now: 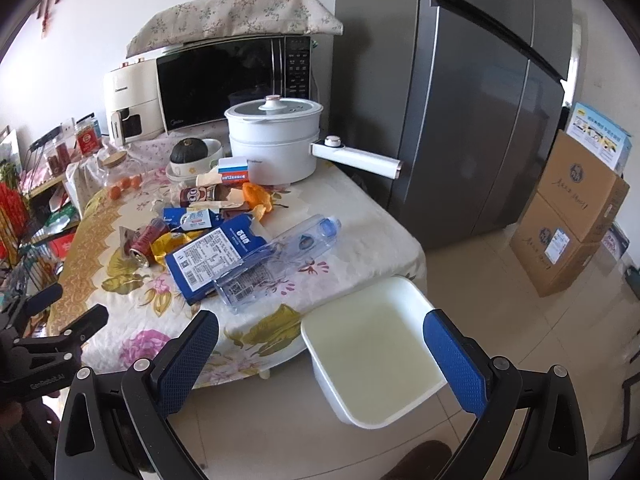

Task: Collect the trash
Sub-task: 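Reach the right tool to the clear plastic bottle and grasp it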

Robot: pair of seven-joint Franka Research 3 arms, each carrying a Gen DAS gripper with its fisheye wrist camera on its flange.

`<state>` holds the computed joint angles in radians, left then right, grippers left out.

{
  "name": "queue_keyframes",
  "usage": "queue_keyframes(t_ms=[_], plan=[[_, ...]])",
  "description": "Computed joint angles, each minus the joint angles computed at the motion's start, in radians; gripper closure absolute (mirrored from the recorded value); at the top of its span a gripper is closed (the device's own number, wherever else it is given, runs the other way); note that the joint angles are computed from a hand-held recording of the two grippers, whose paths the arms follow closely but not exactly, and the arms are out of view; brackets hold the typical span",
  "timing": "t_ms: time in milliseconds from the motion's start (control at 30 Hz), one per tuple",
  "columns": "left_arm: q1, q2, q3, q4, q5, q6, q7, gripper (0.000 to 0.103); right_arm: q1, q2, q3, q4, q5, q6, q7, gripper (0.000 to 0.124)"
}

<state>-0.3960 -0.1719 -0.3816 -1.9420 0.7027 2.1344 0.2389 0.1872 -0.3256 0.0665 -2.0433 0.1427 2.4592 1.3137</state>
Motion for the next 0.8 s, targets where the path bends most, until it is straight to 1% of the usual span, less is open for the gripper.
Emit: queue_keyframes(t_ms=[67,100,133,200,267,300,367,433,500,667,800], plan=[[-0.004,0.043,0.017,0.046,-0.058,-0.036,0.123,0.0,0.004,0.086,-0.007,0.103,0.011,-0.078,0.001,0.021],[-0.004,0.059,0.021,0.064,-0.068,-0.055,0.159,0.0,0.005,0.135,-0.009,0.159,0.013,-0.117,0.006,0.021],[-0.004,0.072,0.026,0.075,-0.077,-0.065,0.187,0.0,0.008,0.178,-0.012,0.206,0.024,-0.154,0.01,0.021],[-0.002,0.089,0.039,0.086,-0.106,-0.07,0.227,0.0,0.013,0.291,-0.024,0.332,0.074,-0.267,0.032,0.021],[0.003,0.089,0.053,0.069,-0.144,-0.042,0.232,0.0,0.011,0.379,-0.032,0.414,0.143,-0.337,0.046,0.021],[0.006,0.088,0.06,0.057,-0.172,-0.022,0.238,0.0,0.01,0.419,-0.033,0.441,0.166,-0.349,0.066,0.021],[0.014,0.089,0.073,0.039,-0.237,0.003,0.253,0.0,0.015,0.486,-0.035,0.495,0.153,-0.375,0.12,0.021],[0.022,0.091,0.08,0.027,-0.272,0.023,0.261,0.0,0.022,0.558,-0.034,0.565,0.147,-0.401,0.176,0.026],[0.029,0.094,0.081,0.023,-0.279,0.026,0.263,0.0,0.027,0.608,-0.03,0.616,0.157,-0.406,0.212,0.027],[0.038,0.107,0.081,0.039,-0.25,-0.014,0.29,0.0,0.048,0.709,-0.022,0.727,0.146,-0.438,0.26,0.028],[0.046,0.1,0.089,0.024,-0.264,-0.003,0.313,0.0,0.052,0.775,-0.016,0.796,0.165,-0.458,0.311,0.031]])
